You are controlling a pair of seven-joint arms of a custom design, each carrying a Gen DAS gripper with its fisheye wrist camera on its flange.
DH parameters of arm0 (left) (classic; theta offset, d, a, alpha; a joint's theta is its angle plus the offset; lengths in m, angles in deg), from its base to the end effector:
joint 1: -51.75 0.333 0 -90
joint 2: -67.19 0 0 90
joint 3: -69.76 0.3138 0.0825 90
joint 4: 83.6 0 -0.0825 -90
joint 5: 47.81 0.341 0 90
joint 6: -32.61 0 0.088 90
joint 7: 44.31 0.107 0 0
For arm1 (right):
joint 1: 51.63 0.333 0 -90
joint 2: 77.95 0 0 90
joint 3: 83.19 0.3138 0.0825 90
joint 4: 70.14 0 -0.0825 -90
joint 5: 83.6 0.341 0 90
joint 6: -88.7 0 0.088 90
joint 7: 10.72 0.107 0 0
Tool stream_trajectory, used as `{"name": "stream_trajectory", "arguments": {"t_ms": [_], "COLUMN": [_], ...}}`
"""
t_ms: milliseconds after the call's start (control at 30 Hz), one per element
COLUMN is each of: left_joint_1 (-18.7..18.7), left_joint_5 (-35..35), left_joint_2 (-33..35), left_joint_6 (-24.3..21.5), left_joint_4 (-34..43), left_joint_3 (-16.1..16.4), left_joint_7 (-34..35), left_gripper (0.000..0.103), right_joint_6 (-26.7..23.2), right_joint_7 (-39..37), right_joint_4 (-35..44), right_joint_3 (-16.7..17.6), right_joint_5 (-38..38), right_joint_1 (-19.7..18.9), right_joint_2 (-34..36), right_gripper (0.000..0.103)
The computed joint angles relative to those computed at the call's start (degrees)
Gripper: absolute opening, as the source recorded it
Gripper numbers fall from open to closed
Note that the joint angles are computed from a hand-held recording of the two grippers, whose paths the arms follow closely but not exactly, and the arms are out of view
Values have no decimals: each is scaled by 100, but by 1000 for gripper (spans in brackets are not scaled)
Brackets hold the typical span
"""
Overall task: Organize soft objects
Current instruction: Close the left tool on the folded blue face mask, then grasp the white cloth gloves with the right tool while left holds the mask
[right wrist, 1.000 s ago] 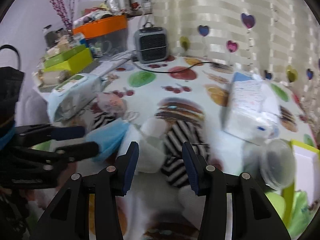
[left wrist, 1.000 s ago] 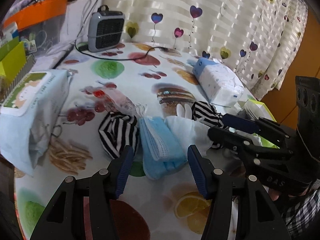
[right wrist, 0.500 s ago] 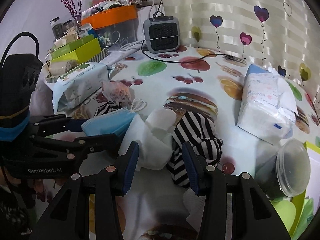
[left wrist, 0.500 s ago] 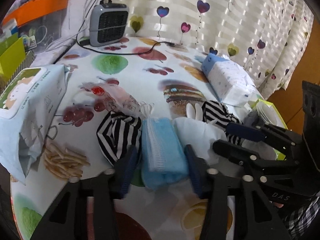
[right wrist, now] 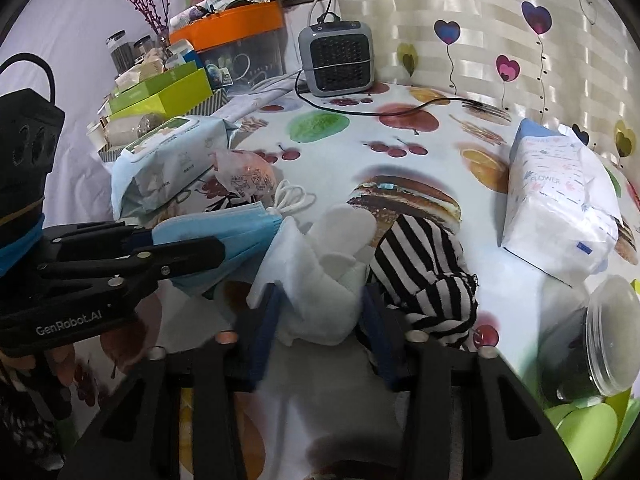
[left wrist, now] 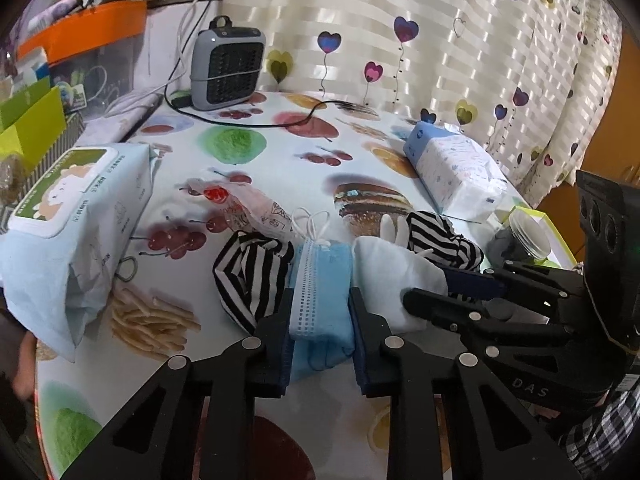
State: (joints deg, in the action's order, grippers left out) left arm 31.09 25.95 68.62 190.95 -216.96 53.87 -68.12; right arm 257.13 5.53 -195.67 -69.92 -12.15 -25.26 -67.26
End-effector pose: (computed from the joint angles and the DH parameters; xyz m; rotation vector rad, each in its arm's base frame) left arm 0.3716 -0.3255 0.3792 -2.0226 1.6319 -0.8604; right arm 0.4525 0.2908 0.3627 -2.2268 0.9173 -0.1449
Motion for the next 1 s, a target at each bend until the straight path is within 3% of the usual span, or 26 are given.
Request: {"name": "stream_trajectory", "arguments": {"t_ms": [133, 1000], "left_joint_1": [-30, -195], "left_joint_5": [141, 128], "left_joint_2": [-62, -573], "left_joint_6": [-23, -442], "left_joint_4": [-15, -350], "left_joint_3": [-30, -326], "left_joint_7": [-113, -511], "left_gripper": [23, 23], "right_joint_6": [261, 351], "right_joint_7": [-135, -1600], "right_joint_4": [-101, -704], "right_joint_3": [55, -155], "right_joint_5": [118, 1971], "right_joint_1": [67, 349], "right_joint_2": [-70, -895], "right_gripper": [20, 18]}}
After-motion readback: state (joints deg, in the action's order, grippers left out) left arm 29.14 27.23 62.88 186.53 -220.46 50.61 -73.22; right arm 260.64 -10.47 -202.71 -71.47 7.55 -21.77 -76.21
